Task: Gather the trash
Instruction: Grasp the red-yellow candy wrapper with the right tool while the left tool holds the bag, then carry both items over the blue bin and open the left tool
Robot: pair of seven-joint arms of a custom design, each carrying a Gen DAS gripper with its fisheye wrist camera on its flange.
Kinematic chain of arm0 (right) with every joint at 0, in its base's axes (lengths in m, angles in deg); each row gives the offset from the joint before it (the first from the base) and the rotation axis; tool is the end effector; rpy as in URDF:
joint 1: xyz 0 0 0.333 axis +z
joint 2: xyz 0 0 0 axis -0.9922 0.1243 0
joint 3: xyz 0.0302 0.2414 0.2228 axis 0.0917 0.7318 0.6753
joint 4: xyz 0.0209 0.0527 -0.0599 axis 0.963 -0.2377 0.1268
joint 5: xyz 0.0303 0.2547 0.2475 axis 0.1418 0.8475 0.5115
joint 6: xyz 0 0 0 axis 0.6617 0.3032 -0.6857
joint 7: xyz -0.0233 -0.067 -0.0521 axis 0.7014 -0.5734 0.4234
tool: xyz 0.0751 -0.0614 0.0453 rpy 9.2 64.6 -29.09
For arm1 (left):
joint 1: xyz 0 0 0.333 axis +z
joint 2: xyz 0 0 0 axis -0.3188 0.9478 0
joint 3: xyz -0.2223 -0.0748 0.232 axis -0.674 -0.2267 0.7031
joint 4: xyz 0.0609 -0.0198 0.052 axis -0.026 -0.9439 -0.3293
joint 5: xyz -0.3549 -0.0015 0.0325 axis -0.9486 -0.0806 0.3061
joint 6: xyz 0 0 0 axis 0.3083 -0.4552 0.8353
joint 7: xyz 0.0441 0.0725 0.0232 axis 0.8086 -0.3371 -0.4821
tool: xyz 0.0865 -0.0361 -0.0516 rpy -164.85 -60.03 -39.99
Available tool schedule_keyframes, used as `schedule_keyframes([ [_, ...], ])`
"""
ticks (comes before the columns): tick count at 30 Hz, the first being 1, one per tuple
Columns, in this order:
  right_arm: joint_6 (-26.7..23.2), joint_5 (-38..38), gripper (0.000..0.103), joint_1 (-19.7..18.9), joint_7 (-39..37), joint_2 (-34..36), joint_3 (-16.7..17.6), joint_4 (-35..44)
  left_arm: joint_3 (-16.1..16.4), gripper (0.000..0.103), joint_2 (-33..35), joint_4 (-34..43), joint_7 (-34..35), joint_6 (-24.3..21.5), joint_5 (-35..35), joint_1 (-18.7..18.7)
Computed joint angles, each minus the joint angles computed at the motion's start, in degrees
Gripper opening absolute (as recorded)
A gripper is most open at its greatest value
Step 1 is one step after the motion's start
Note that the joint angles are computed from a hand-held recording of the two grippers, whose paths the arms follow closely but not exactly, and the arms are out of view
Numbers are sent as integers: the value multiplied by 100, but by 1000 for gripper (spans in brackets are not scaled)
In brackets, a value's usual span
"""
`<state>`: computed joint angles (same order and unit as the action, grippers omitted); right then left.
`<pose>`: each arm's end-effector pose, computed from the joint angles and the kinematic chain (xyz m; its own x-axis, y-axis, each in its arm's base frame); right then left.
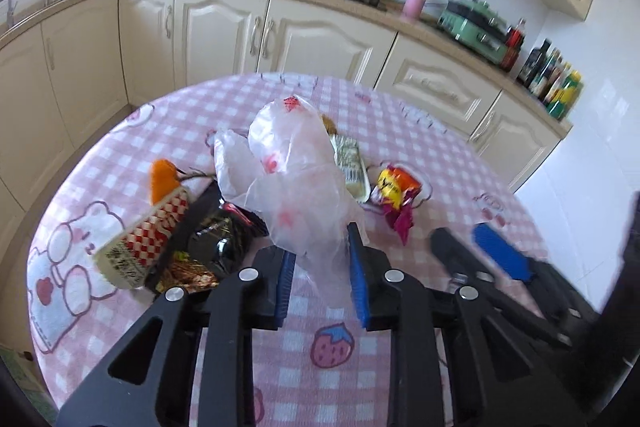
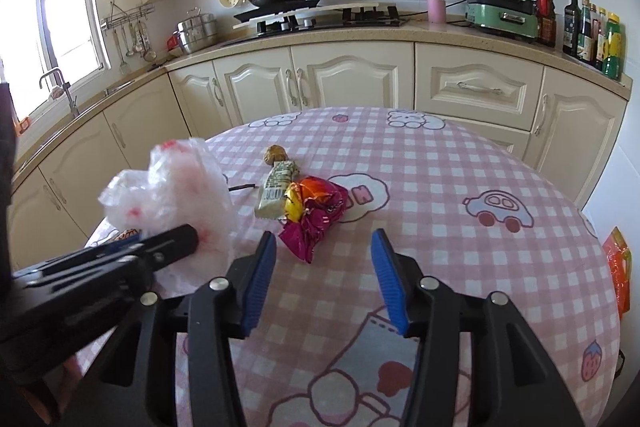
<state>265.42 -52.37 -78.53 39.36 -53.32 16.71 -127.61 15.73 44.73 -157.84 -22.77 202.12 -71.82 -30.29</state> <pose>0.4877 0.0820 0.4910 0.0518 -0.9886 -0.1412 -0.6346 0.0766 -0.7690 0.4902 -0.2283 0.5045 -0.1250 -0.9572 0.2611 -0.7281 -0.0903 -0.6795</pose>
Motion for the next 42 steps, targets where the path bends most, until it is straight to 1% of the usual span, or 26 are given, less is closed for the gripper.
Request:
schedule_keyframes([
  [3,-168,-575,49,-425,436,144,372,206,54,23,-301,-305,-79,371,-11,56],
  [4,-257,-642,49,-349,460,222,312,312,104,23,-413,-417,-71,472,-65,46],
  [7,-571,-934,49,-185,664,466,160,643,-17,23,-625,-601,-548,608,364,371],
  [8,-666,-1088,49,-138,787,538,95,740,21,23,-668,-653,-610,642,400,388],
  [9,-763,-1133,49,-69,824,594,29,825,104,23,-677,-675,-592,648,355,326],
  [10,-857,-1170,49,3,884,673,-39,932,295,23,-684,-698,-435,630,164,144],
  [11,-928,-1416,49,75,1104,715,-145,993,358,23,-694,-729,-395,642,92,104],
  [12,-1005,-1461,49,146,1137,758,-222,1056,397,23,-702,-751,-357,650,48,81],
  [13,-1068,-1383,49,211,1085,805,-278,1118,497,23,-699,-766,-241,641,-66,-14],
  [14,-1137,-1525,48,295,1224,843,-382,1172,610,23,-691,-772,-94,620,-222,-132],
  [15,-1207,-1525,41,366,1225,874,-454,1215,681,23,-685,-774,32,611,-352,-210],
  [17,-1318,-1220,30,465,936,931,-520,1279,733,23,-688,-807,182,622,-522,-254],
  [18,-1335,-1296,29,537,984,935,-594,1287,824,23,-692,-827,323,639,-689,-359],
  [20,-1268,-1442,26,639,1058,923,-697,1264,849,23,-716,-863,432,650,-829,-378],
  [22,-1140,-1774,25,731,1297,856,-795,1178,939,23,-782,-942,577,686,-1015,-470],
  [23,-1078,-1787,25,740,1311,813,-791,1130,952,23,-811,-968,605,690,-1059,-477],
  [25,-915,-1634,24,744,1174,679,-713,980,996,23,-933,-1076,644,699,-1133,-499],
  [27,-793,-1136,24,792,717,507,-575,824,998,23,-1047,-1172,630,686,-1126,-466],
  [29,-726,-851,24,848,447,350,-467,714,1016,23,-1264,-1355,576,663,-1099,-425],
  [30,-686,-607,24,926,227,250,-430,650,1061,23,-1345,-1423,565,654,-1102,-452],
  [32,-615,104,24,1247,-423,68,-435,551,1141,23,-1613,-1652,512,624,-1085,-450],
  [33,-574,476,24,1479,-767,-45,-463,491,1103,23,-1784,-1792,434,593,-1037,-344],
  [35,-544,728,24,1641,-977,-148,-333,464,1068,23,-2075,-2042,298,523,-934,-170],
  [36,-526,935,24,1842,-1181,-222,-330,433,1071,23,-2221,-2166,235,460,-886,-82],
  [38,-555,1047,24,1969,-1304,-268,-196,455,1138,23,-2498,-2394,149,302,-820,33],
  [42,-578,1216,24,2289,-1482,-282,43,468,1099,23,-3054,-2816,-29,29,-598,501],
])
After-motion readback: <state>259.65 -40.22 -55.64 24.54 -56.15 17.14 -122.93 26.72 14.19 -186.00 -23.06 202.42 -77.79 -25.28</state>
